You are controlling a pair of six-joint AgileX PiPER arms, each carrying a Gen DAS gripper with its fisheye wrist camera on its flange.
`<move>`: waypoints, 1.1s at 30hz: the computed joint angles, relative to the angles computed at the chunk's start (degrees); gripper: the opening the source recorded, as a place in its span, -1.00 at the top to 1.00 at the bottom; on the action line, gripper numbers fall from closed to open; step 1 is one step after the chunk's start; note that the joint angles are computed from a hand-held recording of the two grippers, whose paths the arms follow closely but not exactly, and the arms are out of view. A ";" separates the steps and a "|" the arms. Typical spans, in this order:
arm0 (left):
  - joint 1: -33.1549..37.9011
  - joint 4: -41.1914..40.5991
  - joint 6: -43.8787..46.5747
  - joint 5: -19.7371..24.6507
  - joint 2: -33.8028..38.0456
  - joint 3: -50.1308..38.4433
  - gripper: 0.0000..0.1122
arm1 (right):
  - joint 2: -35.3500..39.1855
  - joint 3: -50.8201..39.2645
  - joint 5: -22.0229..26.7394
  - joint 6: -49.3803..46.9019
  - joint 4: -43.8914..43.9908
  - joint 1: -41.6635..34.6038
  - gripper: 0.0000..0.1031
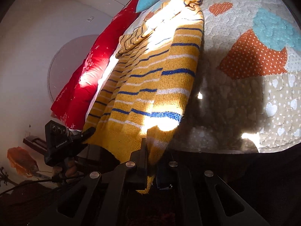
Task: Fold small clothes
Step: 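Lift the hem with both grippers and fold it toward the collar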
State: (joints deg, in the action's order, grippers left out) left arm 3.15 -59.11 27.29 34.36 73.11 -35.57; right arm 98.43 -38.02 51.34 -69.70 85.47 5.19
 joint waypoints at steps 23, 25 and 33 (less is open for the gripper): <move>-3.43 23.45 -18.32 -7.27 20.20 -37.19 0.85 | 10.91 -39.66 -7.77 18.38 -9.77 3.65 0.86; -3.72 29.72 -23.40 -6.18 25.35 -45.14 0.85 | 15.45 -48.62 -8.84 24.35 -14.22 4.71 0.86; -1.54 36.93 -33.19 7.07 47.63 -76.18 0.85 | 38.64 -86.98 -4.23 51.45 -32.09 5.88 0.86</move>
